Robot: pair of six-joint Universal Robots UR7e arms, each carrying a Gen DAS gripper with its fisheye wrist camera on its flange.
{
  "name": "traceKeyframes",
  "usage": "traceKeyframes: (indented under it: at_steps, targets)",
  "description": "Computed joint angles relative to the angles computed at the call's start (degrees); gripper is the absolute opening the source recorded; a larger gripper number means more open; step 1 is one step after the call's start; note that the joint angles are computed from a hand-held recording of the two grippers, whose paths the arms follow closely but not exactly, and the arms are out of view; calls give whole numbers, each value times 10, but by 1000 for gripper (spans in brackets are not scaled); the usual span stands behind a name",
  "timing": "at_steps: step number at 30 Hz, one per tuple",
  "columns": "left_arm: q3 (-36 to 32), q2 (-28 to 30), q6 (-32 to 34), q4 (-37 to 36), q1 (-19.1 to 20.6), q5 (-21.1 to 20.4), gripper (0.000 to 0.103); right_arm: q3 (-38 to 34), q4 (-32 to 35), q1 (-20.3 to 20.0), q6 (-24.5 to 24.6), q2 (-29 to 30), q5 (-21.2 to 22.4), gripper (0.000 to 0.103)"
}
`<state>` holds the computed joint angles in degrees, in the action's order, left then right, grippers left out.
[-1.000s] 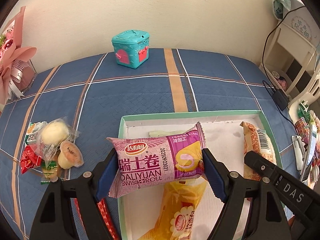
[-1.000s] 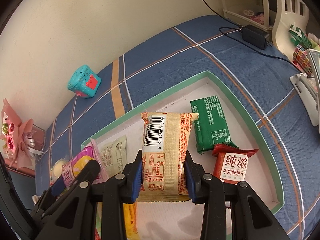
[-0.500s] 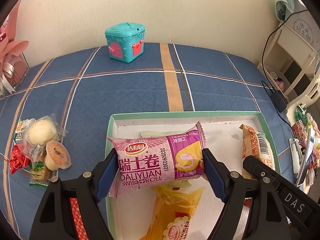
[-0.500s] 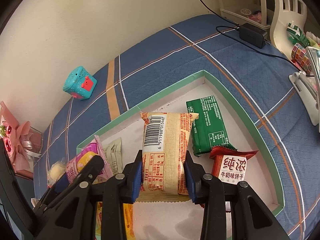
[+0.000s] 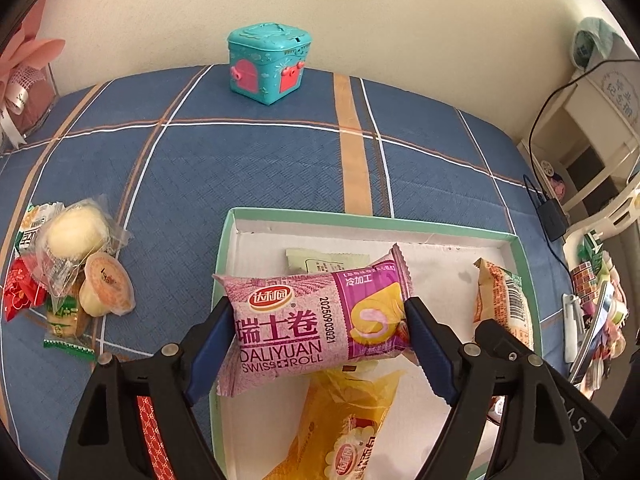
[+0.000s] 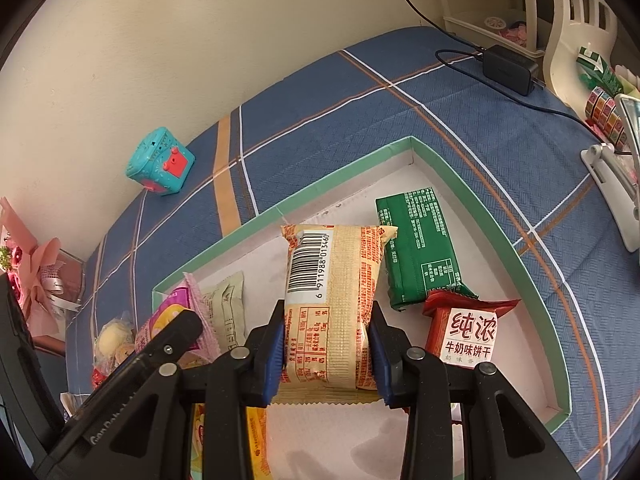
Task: Organize snacks
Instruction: 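Carry both packs over the tray and open both tools to drop them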
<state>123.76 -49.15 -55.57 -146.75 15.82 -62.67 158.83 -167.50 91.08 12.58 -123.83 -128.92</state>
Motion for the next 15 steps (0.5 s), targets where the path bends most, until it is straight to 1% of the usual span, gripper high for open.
traceKeyframes:
  at_steps: [5, 7, 11, 15]
  targets:
    - [1, -6, -6, 2, 1, 1, 88, 0, -9, 1, -1, 12, -3, 40]
    - [-1, -7, -6, 5, 0, 2, 92, 0, -11, 0, -1, 16, -2, 40]
    - [1, -12, -9, 5, 0, 2, 93, 0, -18, 0, -3, 25, -4, 40]
    - [-1, -19, -23, 25, -2, 8, 96, 0, -27, 1, -2, 39, -7, 40]
